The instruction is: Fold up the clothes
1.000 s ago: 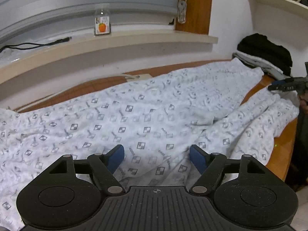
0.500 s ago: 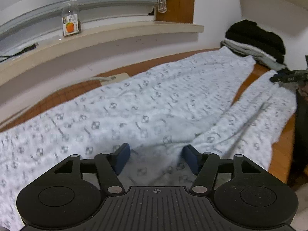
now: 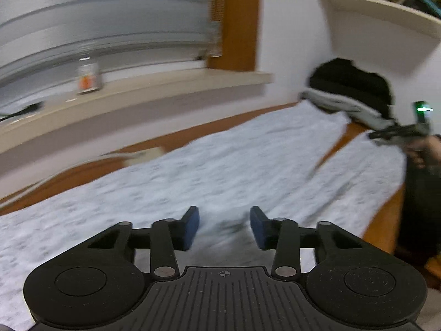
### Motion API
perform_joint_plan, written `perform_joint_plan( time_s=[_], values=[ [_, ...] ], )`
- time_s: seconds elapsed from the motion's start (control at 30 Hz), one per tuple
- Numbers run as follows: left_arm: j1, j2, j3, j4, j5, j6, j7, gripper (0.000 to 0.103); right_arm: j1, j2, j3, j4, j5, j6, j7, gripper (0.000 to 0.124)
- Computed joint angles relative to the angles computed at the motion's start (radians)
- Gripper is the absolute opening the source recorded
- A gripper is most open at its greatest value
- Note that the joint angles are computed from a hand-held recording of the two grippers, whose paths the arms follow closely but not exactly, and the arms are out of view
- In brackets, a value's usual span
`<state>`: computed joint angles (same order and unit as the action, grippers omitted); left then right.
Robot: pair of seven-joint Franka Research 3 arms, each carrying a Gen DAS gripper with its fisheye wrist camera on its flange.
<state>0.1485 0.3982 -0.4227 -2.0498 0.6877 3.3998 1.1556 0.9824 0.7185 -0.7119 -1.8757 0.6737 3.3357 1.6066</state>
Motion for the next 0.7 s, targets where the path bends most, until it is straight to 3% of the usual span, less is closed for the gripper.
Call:
perform_joint_plan(
  time_s=[0.03, 0.13, 0.23, 0.33, 0.43, 0.53, 0.63, 0.7],
  values=[
    [0.041, 0.028, -0.058, 0.026, 0.034, -0.028, 0.003, 0.037, -0.015, -0.005, 0.014, 0.0, -0.005, 0.005, -0.003, 0.063],
    [0.104, 0.11, -0.177, 0.097, 0.043, -0.123, 0.067, 0.037, -0.077, -0.031, 0.083, -0.008, -0.017, 0.043, -0.038, 0.063],
    [0.124, 0.168, -0.234, 0.143, 0.007, -0.185, 0.131, 0.037, -0.125, -0.051, 0.142, -0.01, -0.013, 0.067, -0.086, 0.06],
    [0.16, 0.223, -0.301, 0.177, -0.031, -0.23, 0.206, 0.039, -0.183, -0.07, 0.215, -0.014, -0.025, 0.105, -0.133, 0.045],
    [0.158, 0.247, -0.316, 0.194, -0.059, -0.246, 0.263, 0.039, -0.25, -0.096, 0.302, -0.029, -0.039, 0.149, -0.159, 0.019],
    [0.145, 0.251, -0.307, 0.191, -0.083, -0.231, 0.306, 0.039, -0.234, -0.093, 0.303, -0.032, 0.011, 0.173, -0.201, 0.011],
    [0.146, 0.246, -0.309, 0.177, -0.105, -0.214, 0.352, 0.015, -0.208, -0.085, 0.294, -0.034, 0.075, 0.205, -0.246, 0.01],
    [0.141, 0.232, -0.297, 0.155, -0.121, -0.175, 0.372, 0.008, -0.229, -0.095, 0.328, -0.048, 0.085, 0.254, -0.254, 0.01]
  ],
)
